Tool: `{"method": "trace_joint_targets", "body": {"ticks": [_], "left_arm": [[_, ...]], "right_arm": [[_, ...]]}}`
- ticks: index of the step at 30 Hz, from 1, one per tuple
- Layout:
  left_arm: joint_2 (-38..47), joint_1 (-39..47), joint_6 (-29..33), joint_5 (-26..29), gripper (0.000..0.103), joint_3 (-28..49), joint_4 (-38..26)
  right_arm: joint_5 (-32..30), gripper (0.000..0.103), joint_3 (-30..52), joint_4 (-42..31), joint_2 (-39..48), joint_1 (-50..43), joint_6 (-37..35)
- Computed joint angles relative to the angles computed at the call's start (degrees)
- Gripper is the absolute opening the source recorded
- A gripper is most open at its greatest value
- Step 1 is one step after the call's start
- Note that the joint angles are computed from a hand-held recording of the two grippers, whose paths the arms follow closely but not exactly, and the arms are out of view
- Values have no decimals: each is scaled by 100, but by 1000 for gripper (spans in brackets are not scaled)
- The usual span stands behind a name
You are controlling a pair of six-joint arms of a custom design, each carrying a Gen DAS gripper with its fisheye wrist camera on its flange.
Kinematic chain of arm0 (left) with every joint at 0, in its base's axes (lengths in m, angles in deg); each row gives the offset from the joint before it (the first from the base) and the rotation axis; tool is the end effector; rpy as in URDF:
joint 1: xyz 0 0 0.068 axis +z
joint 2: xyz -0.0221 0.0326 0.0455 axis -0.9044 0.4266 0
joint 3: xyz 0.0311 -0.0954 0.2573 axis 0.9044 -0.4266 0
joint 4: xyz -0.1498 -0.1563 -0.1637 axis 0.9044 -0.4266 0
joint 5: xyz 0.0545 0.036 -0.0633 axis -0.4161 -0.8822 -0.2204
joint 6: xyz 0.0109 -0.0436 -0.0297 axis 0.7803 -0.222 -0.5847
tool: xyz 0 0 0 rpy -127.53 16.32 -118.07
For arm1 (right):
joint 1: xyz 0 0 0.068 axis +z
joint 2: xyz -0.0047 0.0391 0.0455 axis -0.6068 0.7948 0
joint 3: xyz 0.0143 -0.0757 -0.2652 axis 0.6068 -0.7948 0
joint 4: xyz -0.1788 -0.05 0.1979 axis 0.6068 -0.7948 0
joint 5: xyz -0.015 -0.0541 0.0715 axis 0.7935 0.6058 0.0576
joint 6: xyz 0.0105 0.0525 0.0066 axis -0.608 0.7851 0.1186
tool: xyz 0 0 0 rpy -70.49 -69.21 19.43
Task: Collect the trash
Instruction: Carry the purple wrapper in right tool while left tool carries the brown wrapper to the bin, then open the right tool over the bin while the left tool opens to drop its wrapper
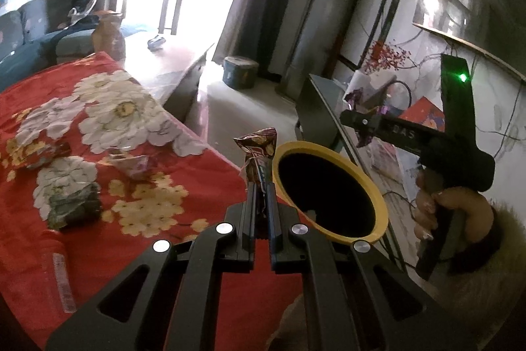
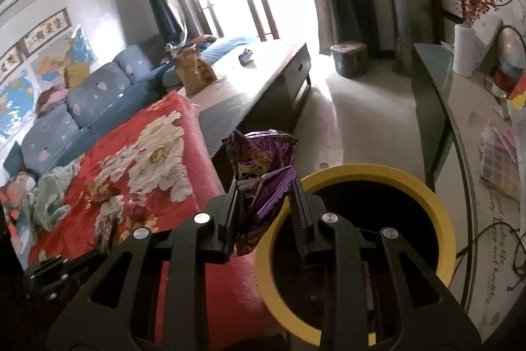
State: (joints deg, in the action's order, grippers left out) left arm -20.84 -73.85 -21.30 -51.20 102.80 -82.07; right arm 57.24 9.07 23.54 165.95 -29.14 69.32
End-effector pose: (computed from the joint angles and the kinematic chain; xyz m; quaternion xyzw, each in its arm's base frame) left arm 0.1966 -0.0328 0.1839 -0.0518 0.8882 -0.1172 0.4412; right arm 0.3013 0.0592 0.1967 -0.1400 0.8773 0.2404 0.3911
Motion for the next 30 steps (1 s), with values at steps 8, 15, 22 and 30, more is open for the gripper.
{"method": "trace_joint_targets", "body": {"ticks": [8,15,22,30], "left_arm": [[829,-483,-36,-137,6,217,510],[1887,-790,-45,-15,6,562,1042],[2789,-1061,-7,-42,6,959,1423],[3765,-1164,43,60,6,1444,1662]], "right_arm": [[88,22,151,38,307,-275,-7],[153,22,277,61,597,-577,-9],[118,22,471,-12,998,-851,-40],[32,22,688,-169,1404,-1113,-143]]}}
